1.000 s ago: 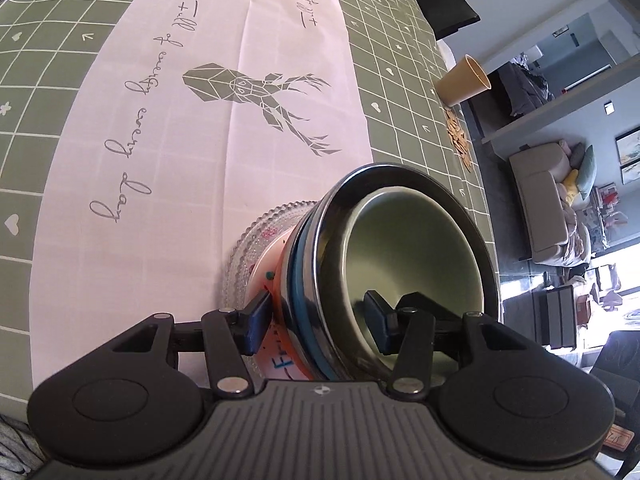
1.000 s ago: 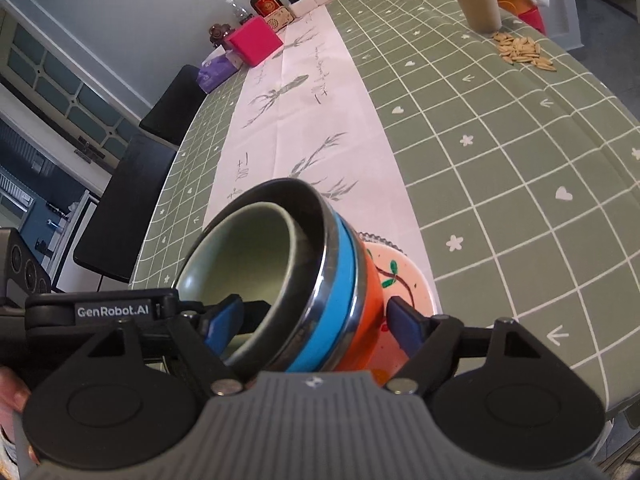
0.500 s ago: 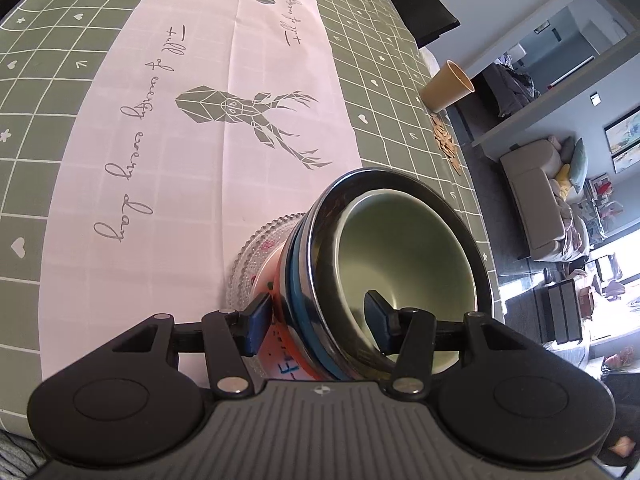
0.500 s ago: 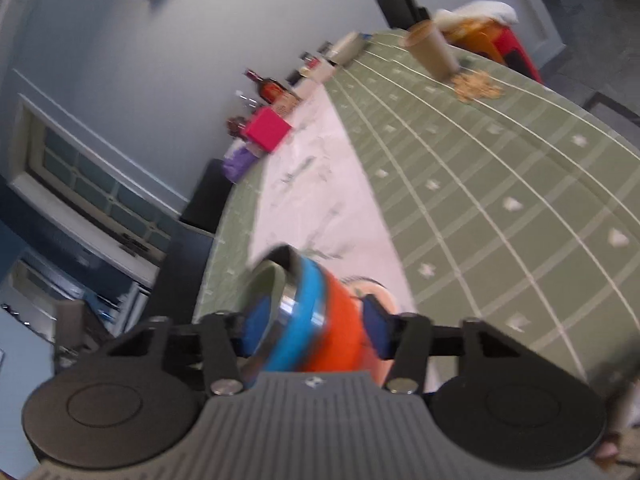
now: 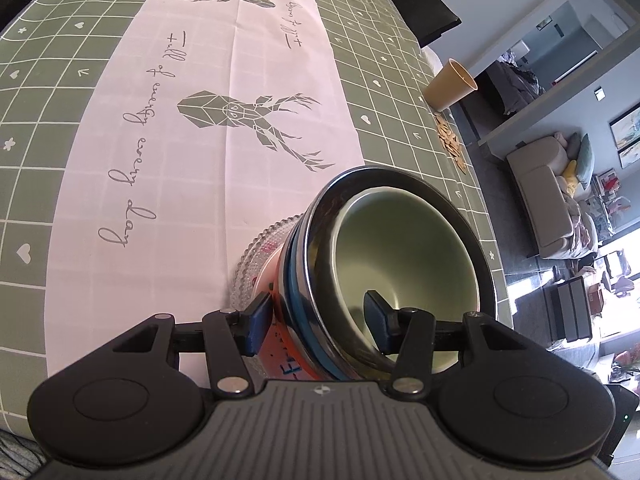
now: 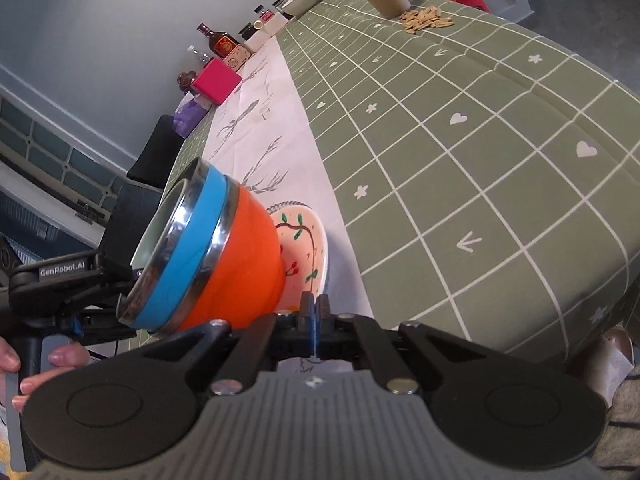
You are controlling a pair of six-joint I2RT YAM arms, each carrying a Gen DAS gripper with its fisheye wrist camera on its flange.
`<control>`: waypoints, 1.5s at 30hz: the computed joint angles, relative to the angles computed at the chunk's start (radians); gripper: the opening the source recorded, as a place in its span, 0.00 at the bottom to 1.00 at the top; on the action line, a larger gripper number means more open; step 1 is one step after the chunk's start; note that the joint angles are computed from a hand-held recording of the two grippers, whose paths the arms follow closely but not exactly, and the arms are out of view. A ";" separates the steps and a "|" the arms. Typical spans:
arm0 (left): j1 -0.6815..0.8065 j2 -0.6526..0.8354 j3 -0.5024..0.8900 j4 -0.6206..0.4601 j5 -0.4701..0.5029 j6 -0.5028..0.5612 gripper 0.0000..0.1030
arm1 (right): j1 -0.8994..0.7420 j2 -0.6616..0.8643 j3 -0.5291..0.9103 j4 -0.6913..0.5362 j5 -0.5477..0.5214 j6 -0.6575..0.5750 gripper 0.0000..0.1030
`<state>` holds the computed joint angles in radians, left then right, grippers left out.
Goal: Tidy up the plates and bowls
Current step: 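Lift the bowl stack with both grippers and carry it over the white plate, then lower the bowl stack onto the white plate and open both grippers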
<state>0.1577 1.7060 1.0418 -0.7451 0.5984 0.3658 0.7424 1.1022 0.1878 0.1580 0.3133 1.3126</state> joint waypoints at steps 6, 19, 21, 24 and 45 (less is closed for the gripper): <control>0.001 -0.003 0.005 0.006 -0.009 -0.011 0.56 | -0.038 0.071 0.015 0.057 -0.021 -0.012 0.00; 0.018 0.022 0.038 -0.020 0.001 -0.010 0.59 | -0.021 0.216 0.090 0.087 0.072 -0.083 0.02; 0.032 0.042 0.059 -0.042 0.015 -0.001 0.60 | -0.028 0.236 0.091 0.111 0.070 -0.093 0.02; 0.059 0.056 0.071 -0.057 0.043 0.016 0.60 | -0.046 0.268 0.089 0.161 0.063 -0.096 0.02; 0.325 -0.506 -0.370 0.124 0.238 0.216 0.83 | 0.229 0.024 0.254 -0.328 0.371 -0.169 0.59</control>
